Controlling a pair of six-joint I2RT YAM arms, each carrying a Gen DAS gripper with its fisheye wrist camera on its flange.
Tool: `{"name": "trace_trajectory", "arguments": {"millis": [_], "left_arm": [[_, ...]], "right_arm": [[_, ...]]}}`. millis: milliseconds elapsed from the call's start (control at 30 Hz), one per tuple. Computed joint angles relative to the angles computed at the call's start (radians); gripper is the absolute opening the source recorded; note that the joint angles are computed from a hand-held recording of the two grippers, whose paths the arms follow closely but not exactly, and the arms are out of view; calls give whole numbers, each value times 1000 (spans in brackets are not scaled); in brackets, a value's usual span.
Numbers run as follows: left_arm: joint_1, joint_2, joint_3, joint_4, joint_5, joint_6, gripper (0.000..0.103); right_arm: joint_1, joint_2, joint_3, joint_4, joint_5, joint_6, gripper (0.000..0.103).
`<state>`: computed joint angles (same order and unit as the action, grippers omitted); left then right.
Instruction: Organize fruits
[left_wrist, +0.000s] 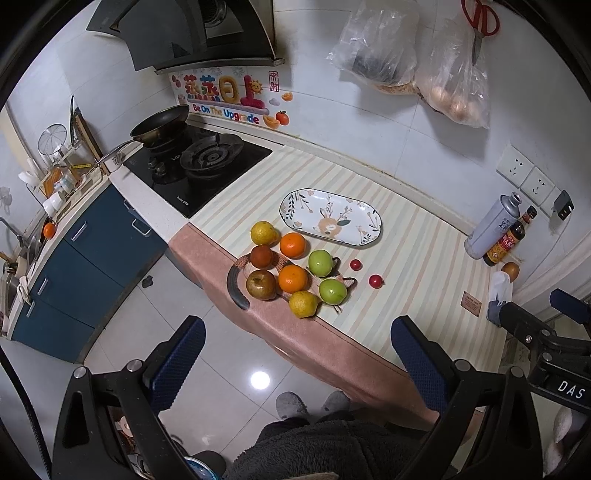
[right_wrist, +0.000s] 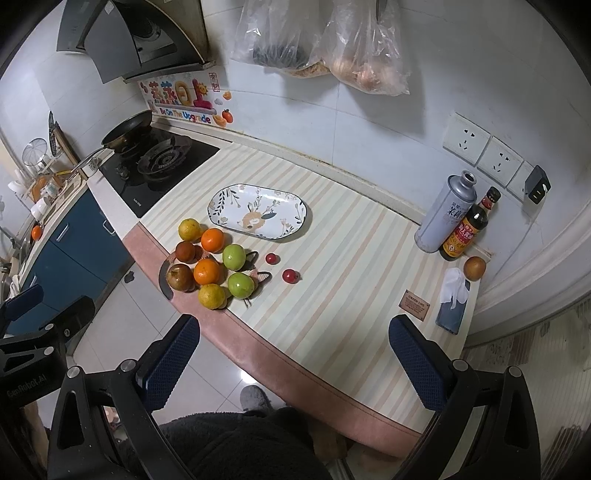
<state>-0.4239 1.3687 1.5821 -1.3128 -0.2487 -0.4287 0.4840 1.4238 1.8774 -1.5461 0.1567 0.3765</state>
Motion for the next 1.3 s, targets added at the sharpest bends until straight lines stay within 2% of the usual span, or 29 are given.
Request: {"name": "trace_trajectory", "arguments": {"millis": [133, 700, 1000, 1100, 1300], "left_arm": [[-1, -3, -4, 1, -1, -1, 103], [5, -7, -5, 4, 1, 5, 103], [2, 22, 41, -11, -5, -4, 103], [0, 39, 57, -6, -17, -10, 103], [65, 46, -64, 137, -92, -5, 103]], "right_arm": [[0, 21, 41, -16, -2, -7, 103], [4, 22, 41, -13, -4, -6, 103], [-1, 27, 51, -5, -21, -5, 103], [-32, 9, 17, 31, -57, -17, 103], [-139, -12, -143, 216, -217, -37, 103]]}}
